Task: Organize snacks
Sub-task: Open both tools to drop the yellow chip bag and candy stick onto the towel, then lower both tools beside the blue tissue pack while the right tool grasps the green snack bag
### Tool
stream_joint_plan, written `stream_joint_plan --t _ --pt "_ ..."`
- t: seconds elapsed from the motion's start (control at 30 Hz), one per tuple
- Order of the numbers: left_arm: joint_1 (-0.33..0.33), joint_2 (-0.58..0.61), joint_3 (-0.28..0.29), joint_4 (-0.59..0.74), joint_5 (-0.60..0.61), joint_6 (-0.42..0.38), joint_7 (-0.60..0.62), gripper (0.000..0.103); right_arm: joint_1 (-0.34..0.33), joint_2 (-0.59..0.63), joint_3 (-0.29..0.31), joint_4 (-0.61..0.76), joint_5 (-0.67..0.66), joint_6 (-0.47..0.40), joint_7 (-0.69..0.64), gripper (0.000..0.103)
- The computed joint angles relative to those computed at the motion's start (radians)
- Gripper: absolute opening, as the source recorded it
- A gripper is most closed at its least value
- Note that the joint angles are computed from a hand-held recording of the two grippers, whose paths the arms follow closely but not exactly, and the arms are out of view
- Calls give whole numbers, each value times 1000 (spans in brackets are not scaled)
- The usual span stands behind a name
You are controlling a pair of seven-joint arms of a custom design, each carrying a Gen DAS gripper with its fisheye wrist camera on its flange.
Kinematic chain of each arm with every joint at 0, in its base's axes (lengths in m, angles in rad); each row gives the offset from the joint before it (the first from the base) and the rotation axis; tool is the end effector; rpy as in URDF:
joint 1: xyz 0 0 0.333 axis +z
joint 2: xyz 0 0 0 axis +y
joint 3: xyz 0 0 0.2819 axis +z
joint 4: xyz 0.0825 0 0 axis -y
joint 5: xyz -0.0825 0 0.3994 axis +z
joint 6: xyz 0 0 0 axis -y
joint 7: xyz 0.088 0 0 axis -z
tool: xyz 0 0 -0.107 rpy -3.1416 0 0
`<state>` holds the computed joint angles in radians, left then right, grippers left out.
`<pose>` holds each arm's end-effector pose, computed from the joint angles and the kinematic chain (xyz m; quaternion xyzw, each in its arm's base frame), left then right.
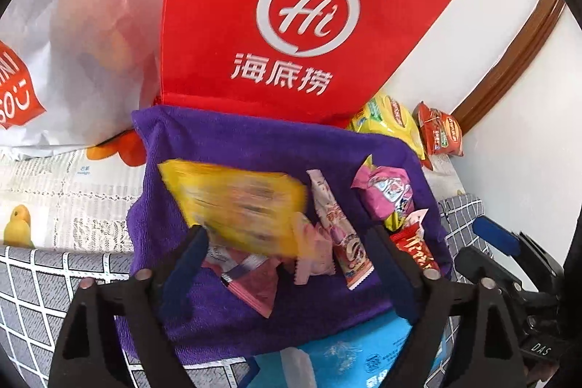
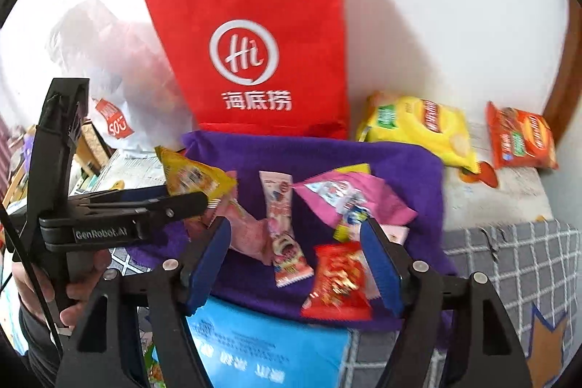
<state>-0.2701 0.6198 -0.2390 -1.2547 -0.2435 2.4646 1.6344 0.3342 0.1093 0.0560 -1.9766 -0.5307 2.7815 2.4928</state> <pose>0.6931 -0.3310 0.4432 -0.5432 0.7704 -0.3331 0.0214 0.5782 0.2612 0.4484 -0.6226 0.6897 -0.2089 0.3052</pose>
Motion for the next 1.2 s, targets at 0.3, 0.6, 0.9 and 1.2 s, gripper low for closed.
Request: stream_joint_plan --t 0.3,0.6,0.9,1.2 --pt "20 -96 -28 -103 -49 47 63 94 -5 -158 22 -140 -259 -95 293 81" --pt "35 -286 -25 -331 -102 91 117 92 -18 -267 80 -281 -200 -44 306 79" --pt "40 -479 15 -563 -53 137 66 92 19 -265 138 -325 -175 -11 296 66" --pt "71 -615 32 -741 -108 148 103 88 84 -154 139 -290 -161 59 246 58"
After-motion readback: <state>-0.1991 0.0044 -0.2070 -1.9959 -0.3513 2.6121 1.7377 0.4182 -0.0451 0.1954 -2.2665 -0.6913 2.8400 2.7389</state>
